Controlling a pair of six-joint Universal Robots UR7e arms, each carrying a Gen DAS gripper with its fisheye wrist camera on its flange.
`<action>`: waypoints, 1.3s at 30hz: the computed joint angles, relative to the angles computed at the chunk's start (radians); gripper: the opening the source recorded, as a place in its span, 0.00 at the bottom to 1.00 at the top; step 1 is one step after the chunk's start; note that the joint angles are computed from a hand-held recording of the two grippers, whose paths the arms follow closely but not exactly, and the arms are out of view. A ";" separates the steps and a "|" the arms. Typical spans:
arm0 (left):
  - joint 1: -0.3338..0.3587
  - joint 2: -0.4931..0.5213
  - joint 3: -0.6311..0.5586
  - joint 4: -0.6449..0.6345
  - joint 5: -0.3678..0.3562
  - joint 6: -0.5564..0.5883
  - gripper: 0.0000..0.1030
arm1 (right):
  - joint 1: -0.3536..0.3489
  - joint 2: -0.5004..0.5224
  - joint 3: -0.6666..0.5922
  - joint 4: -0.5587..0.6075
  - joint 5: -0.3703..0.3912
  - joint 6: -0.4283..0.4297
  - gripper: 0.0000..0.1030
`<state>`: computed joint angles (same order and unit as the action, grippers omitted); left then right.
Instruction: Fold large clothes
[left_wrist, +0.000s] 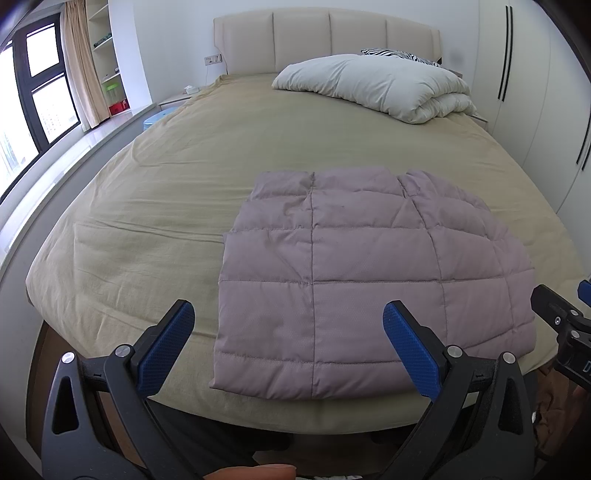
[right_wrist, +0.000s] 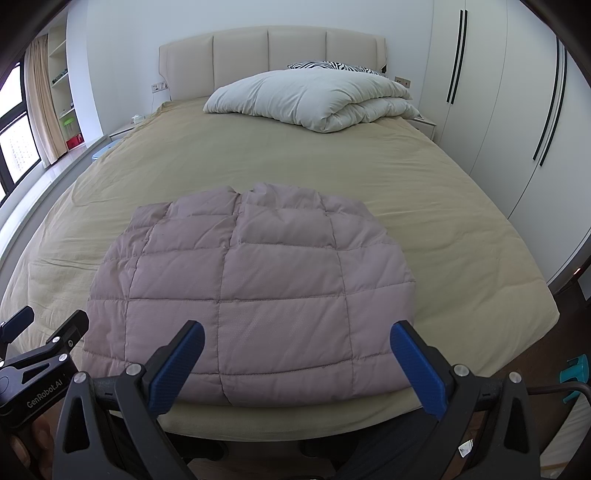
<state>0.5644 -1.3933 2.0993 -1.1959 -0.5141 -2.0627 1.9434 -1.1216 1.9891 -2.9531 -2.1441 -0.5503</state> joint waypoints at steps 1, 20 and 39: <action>0.000 0.000 0.000 -0.001 0.000 0.002 1.00 | -0.001 -0.001 -0.001 0.002 0.001 0.000 1.00; -0.002 -0.004 0.001 0.004 -0.004 0.001 1.00 | -0.001 0.000 -0.001 0.000 0.000 0.000 1.00; -0.005 -0.015 0.008 0.000 -0.007 0.009 1.00 | -0.001 0.001 0.001 -0.001 0.000 0.001 1.00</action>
